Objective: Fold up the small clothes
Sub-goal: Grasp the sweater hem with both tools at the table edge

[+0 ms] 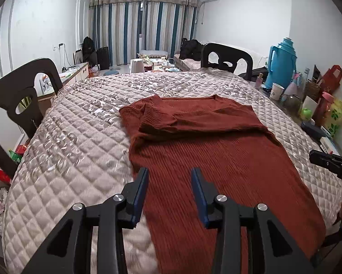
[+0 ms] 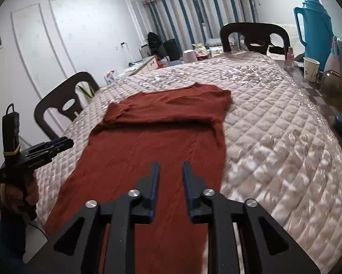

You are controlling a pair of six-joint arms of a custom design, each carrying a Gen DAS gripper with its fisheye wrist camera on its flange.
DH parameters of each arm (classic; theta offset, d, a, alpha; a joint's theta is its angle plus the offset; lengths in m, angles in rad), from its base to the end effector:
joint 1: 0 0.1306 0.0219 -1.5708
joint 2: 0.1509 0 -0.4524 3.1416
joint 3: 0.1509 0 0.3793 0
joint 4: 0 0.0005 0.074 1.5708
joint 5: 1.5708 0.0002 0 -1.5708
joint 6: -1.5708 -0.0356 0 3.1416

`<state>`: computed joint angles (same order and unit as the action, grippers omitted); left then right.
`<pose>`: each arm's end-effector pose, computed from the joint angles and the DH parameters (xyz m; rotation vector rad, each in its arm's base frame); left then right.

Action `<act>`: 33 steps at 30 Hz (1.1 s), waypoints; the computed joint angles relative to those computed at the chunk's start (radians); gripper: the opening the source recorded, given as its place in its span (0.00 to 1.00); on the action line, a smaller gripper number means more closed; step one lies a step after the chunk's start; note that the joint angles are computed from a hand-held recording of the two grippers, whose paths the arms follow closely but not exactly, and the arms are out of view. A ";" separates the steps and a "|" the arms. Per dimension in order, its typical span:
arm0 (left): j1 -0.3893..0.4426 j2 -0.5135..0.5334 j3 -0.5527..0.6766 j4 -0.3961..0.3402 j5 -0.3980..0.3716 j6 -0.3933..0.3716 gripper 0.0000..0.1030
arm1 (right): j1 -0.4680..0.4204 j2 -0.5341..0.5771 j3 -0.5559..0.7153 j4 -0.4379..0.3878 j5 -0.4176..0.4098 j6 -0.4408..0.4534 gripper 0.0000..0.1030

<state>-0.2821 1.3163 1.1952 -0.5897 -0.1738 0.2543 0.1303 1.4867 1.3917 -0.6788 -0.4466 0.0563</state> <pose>0.4186 -0.1154 0.4634 -0.0591 2.2694 -0.0851 0.4992 0.0804 0.4717 -0.4342 2.2747 0.5590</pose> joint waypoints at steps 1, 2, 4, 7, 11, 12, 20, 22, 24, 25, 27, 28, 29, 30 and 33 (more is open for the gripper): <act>-0.008 -0.014 -0.014 0.002 -0.009 0.001 0.42 | 0.003 -0.015 -0.020 0.009 -0.001 -0.002 0.33; -0.015 -0.027 -0.028 0.004 -0.014 0.003 0.42 | 0.005 -0.028 -0.040 0.017 -0.004 -0.004 0.33; -0.025 -0.049 -0.052 0.007 -0.020 0.008 0.43 | 0.012 -0.054 -0.078 0.029 -0.002 -0.004 0.33; -0.038 -0.082 -0.093 0.018 -0.033 0.019 0.45 | 0.021 -0.091 -0.130 0.045 0.001 -0.004 0.33; -0.051 -0.124 -0.147 0.029 -0.037 0.039 0.46 | 0.027 -0.130 -0.191 0.061 -0.006 -0.006 0.33; -0.051 -0.133 -0.159 0.033 -0.032 0.043 0.46 | 0.026 -0.137 -0.202 0.062 -0.008 -0.008 0.33; -0.059 -0.221 -0.269 0.065 0.019 0.079 0.49 | 0.007 -0.209 -0.292 0.056 -0.021 0.004 0.33; -0.061 -0.248 -0.294 0.074 0.035 0.081 0.50 | -0.008 -0.233 -0.315 0.051 -0.037 0.020 0.33; -0.069 -0.279 -0.319 0.082 0.041 0.080 0.51 | -0.025 -0.251 -0.332 0.034 -0.056 0.047 0.33; -0.073 -0.294 -0.331 0.088 0.049 0.080 0.51 | -0.029 -0.257 -0.339 0.026 -0.063 0.058 0.33; -0.076 -0.318 -0.347 0.089 0.065 0.085 0.51 | -0.050 -0.269 -0.354 -0.005 -0.081 0.094 0.34; -0.080 -0.329 -0.355 0.087 0.069 0.087 0.51 | -0.058 -0.273 -0.361 -0.017 -0.084 0.108 0.34; -0.085 -0.339 -0.363 0.086 0.074 0.088 0.51 | -0.064 -0.277 -0.368 -0.027 -0.085 0.119 0.34; -0.092 -0.351 -0.371 0.085 0.078 0.087 0.51 | -0.073 -0.277 -0.371 -0.046 -0.095 0.144 0.34; -0.118 -0.383 -0.395 0.073 0.085 0.091 0.51 | -0.092 -0.274 -0.366 -0.104 -0.122 0.223 0.34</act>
<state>-0.4000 0.9330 0.8007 -0.5171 -0.0891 0.3449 0.0384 1.2128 1.0252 -0.7831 -0.5686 0.2795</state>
